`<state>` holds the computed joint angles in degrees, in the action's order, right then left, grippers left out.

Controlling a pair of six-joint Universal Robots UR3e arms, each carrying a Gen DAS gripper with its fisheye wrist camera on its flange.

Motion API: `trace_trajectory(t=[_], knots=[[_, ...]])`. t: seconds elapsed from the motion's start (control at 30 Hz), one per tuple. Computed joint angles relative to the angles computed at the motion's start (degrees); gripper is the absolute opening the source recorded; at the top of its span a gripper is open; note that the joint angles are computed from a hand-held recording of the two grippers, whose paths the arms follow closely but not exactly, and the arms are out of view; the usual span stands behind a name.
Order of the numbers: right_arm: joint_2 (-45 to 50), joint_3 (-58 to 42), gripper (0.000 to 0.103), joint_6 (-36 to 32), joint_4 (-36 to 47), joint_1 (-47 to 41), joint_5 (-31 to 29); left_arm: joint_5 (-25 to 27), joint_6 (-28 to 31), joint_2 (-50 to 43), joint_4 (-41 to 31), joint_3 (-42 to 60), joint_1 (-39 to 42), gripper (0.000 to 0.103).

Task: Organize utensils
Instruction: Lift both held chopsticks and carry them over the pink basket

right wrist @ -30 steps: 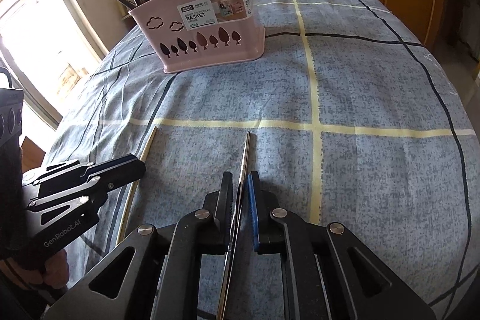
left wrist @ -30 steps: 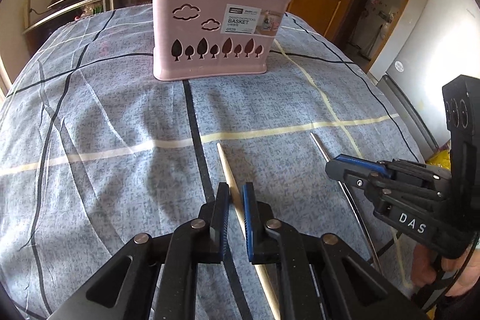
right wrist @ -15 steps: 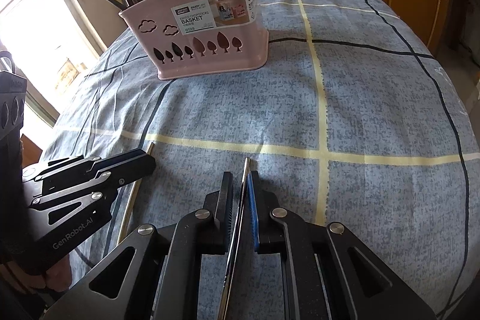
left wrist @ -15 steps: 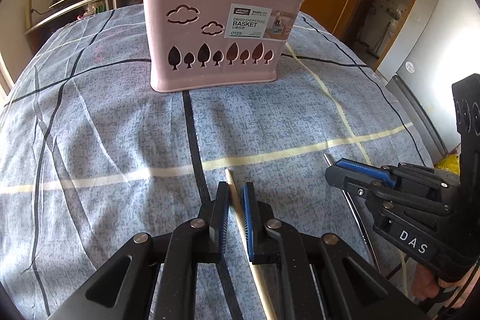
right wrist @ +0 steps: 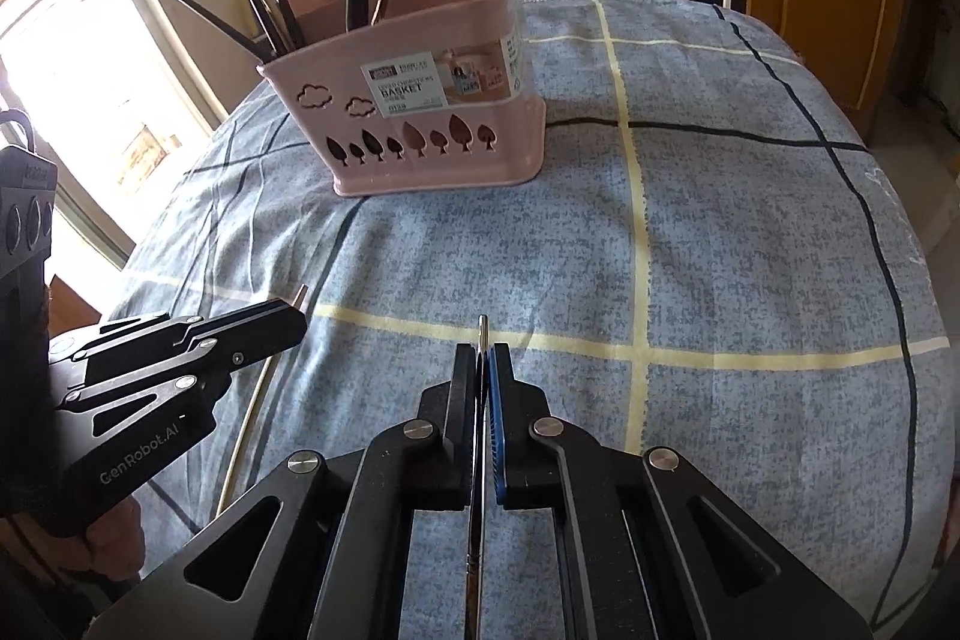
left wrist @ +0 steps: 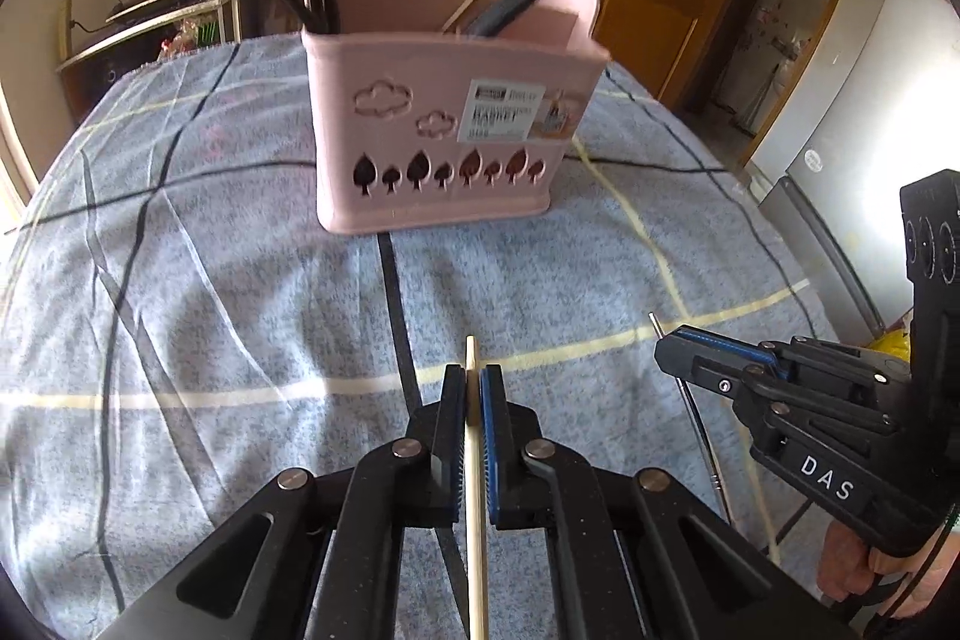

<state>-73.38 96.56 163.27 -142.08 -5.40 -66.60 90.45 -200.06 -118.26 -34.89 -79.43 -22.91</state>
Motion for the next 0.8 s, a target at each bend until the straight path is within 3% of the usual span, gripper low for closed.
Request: trace_trajectory(t=[0.4,0.6,0.8], knots=[[-7.0,-5.7,0.004,1.3,2.0,-2.9,6.7,0.2,3.1,7.3,-1.9,5.2,1.6,0.004],[-8.6,-7.0,0.004,2.2,0.2,-3.0,7.5,1.4,5.2,7.6,-3.9,10.2,1.5,0.004],[-9.9,-4.3,0.004,1.5,-0.6,-3.2,7.6,1.5,5.3,8.7,-4.1,9.2,0.9,0.004]])
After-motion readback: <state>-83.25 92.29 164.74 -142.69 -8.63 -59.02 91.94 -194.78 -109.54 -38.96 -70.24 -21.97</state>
